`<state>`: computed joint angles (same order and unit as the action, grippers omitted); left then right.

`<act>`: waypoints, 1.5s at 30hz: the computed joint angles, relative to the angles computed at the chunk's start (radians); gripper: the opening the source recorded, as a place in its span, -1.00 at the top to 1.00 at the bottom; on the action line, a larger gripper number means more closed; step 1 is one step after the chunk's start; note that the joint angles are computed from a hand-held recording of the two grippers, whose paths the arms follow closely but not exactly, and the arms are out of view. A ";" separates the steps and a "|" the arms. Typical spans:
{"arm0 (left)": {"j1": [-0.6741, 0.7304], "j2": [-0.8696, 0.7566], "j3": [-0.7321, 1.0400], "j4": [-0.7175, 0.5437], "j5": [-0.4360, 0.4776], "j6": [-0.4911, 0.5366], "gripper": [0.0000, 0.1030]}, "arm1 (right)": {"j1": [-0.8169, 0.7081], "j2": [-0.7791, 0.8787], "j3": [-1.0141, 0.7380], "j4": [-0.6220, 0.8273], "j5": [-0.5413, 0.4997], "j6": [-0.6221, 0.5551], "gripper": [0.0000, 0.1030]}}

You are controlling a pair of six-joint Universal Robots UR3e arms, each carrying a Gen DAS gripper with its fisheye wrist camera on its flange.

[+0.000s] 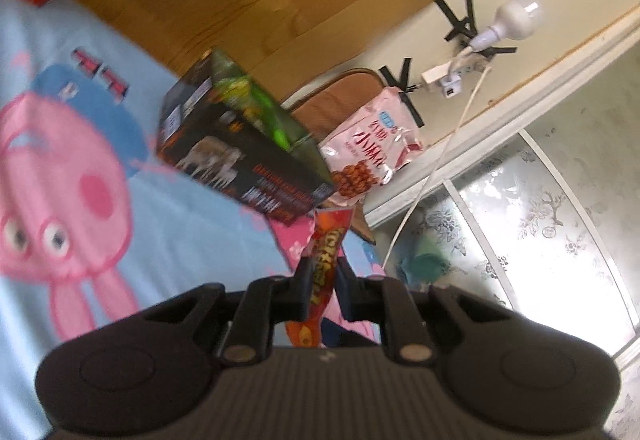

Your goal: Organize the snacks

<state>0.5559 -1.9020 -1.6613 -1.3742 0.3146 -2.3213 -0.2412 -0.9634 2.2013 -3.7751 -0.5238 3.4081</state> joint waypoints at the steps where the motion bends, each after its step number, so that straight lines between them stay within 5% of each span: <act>1: -0.016 -0.015 0.029 0.031 -0.003 -0.033 0.75 | -0.002 0.010 -0.024 -0.020 0.006 0.030 -0.22; 4: -0.072 -0.081 0.136 0.182 -0.023 -0.175 0.75 | 0.001 0.019 -0.110 -0.043 -0.018 0.095 -0.18; 9: -0.185 -0.337 0.487 0.593 -0.025 -0.581 0.74 | 0.052 0.039 -0.366 0.035 -0.179 0.111 -0.18; 11: -0.233 -0.471 0.686 0.692 0.037 -0.725 0.56 | 0.083 0.071 -0.494 0.089 -0.276 0.087 -0.20; 13: -0.285 -0.559 0.827 0.745 0.194 -0.801 0.36 | 0.122 0.131 -0.638 0.182 -0.386 0.024 -0.20; 15: -0.330 -0.575 0.867 0.731 0.363 -0.780 0.36 | 0.162 0.176 -0.723 0.261 -0.518 -0.042 -0.20; 17: -0.336 -0.542 0.791 0.782 0.418 -0.766 0.35 | 0.169 0.187 -0.717 0.278 -0.564 -0.041 -0.21; 22: -0.313 -0.356 0.451 1.014 0.496 -0.735 0.26 | 0.120 0.134 -0.473 0.070 -0.496 0.050 -0.21; 30: -0.323 -0.050 -0.014 1.226 0.708 -0.634 -0.19 | 0.094 -0.016 -0.102 -0.142 -0.492 0.171 -0.22; 35: -0.317 0.095 -0.222 1.276 0.735 -0.587 -0.80 | 0.099 -0.118 0.052 -0.138 -0.506 0.163 -0.34; 45: -0.243 0.302 -0.468 1.306 0.711 -0.538 -0.99 | 0.143 -0.254 0.176 -0.116 -0.543 0.176 -0.41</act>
<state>0.3130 -1.5999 -2.1293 -0.0687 1.0258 -2.8594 -0.0979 -1.2178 2.3772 -3.8915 -1.0673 3.5841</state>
